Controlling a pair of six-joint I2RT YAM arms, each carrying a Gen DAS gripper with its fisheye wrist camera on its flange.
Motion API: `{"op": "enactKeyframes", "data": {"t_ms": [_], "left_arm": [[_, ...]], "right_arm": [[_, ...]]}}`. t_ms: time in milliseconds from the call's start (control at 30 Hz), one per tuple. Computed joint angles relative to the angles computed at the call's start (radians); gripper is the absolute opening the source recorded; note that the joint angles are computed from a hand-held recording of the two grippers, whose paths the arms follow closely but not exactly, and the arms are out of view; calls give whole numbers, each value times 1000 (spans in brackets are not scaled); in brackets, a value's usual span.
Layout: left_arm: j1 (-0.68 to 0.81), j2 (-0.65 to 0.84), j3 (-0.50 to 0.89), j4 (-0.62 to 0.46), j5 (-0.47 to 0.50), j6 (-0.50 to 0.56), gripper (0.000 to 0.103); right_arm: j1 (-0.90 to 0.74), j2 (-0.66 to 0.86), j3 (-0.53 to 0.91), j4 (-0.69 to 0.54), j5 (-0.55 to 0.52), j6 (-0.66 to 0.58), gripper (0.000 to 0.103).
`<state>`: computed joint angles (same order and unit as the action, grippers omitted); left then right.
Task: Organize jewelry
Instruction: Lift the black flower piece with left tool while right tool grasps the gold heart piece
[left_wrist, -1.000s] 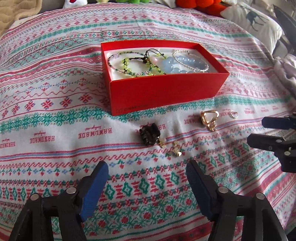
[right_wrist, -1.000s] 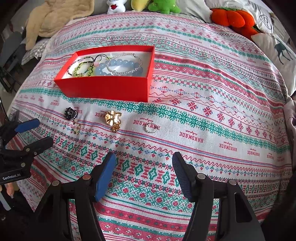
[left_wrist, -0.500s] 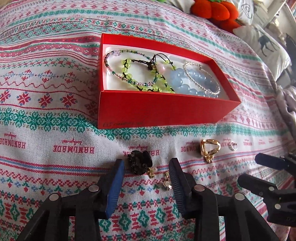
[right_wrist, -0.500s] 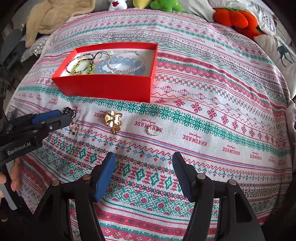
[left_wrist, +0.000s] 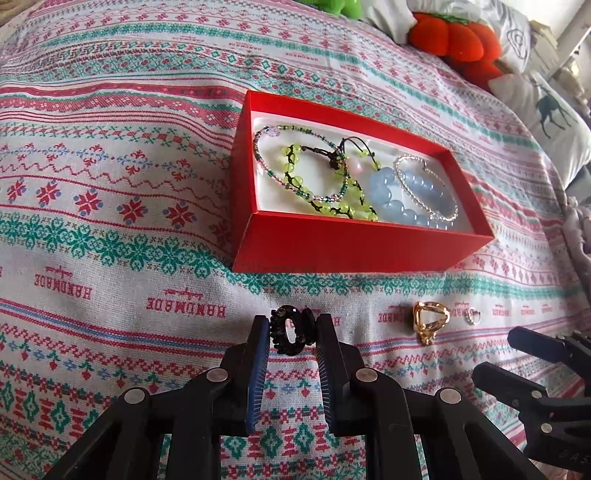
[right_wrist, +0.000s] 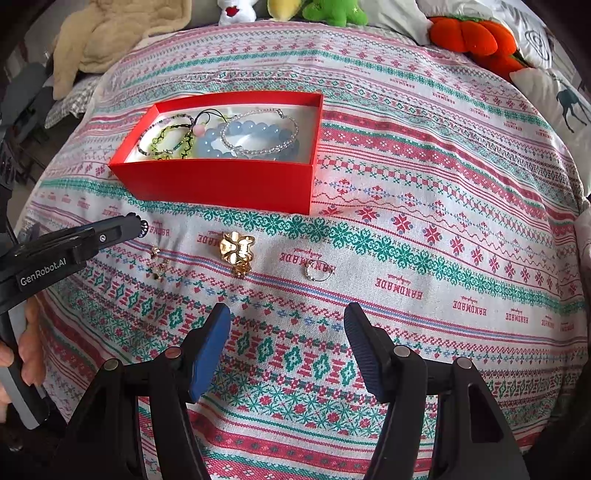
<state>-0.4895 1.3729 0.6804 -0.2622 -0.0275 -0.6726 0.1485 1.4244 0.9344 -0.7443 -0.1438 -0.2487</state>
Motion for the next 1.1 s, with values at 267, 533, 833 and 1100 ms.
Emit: {"op": "enactKeyframes", "data": {"t_ms": [267, 533, 833, 1100], "left_arm": [[-10, -63, -18, -105, -92, 29, 20], [-18, -107, -41, -169, -120, 47, 20], [38, -123, -51, -177, -57, 33, 20], [33, -124, -50, -187, -57, 29, 20]], "right_arm": [[29, 25, 15, 21, -40, 68, 58], [98, 91, 42, 47, -24, 138, 48], [66, 167, 136, 8, -96, 188, 45], [69, 254, 202, -26, -101, 196, 32]]}}
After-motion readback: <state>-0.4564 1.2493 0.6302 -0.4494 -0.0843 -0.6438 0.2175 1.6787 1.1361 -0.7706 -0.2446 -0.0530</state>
